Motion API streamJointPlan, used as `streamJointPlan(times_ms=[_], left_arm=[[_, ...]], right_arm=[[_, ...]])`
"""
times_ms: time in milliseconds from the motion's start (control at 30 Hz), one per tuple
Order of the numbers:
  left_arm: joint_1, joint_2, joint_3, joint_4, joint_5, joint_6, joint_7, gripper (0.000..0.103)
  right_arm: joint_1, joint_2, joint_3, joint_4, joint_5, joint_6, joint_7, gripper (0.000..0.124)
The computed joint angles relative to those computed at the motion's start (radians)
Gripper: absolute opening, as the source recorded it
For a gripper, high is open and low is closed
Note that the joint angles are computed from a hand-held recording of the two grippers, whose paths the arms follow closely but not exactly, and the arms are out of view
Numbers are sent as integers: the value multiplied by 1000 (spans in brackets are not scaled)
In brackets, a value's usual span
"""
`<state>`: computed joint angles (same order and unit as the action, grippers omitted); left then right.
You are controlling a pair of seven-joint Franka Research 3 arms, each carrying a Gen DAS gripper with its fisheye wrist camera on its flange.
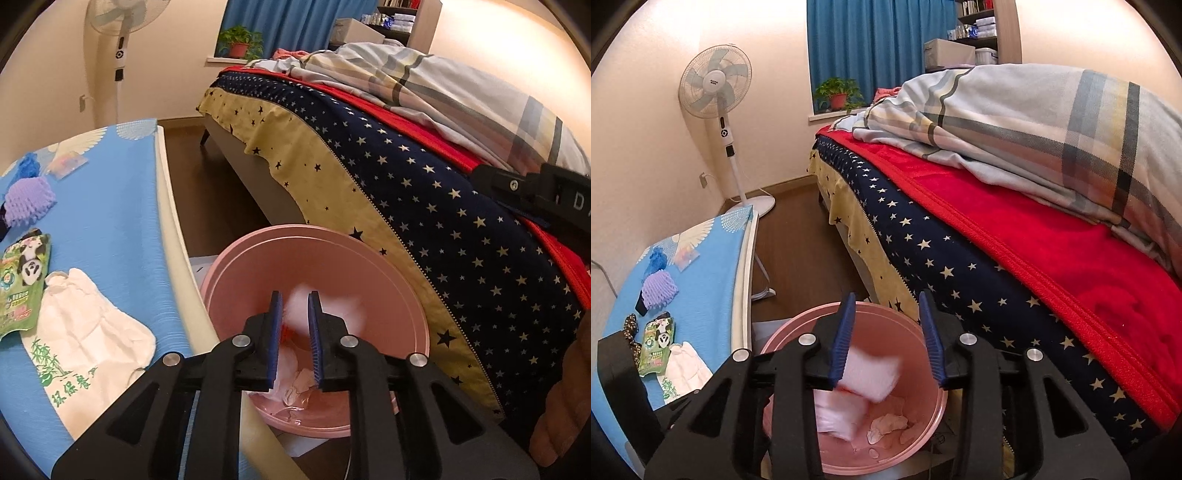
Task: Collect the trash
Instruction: 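Carry the tissue and white foam net to the pink bucket and release both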
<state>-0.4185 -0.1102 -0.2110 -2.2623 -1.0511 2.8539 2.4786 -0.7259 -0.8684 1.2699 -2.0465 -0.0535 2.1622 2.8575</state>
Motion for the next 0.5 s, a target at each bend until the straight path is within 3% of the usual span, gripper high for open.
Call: streamJointPlan(times_ms=[500], left_arm=[[1, -48, 35, -26, -41, 16, 34, 15]], right_arm=[[6, -5, -2, 3, -8, 34, 8, 37]])
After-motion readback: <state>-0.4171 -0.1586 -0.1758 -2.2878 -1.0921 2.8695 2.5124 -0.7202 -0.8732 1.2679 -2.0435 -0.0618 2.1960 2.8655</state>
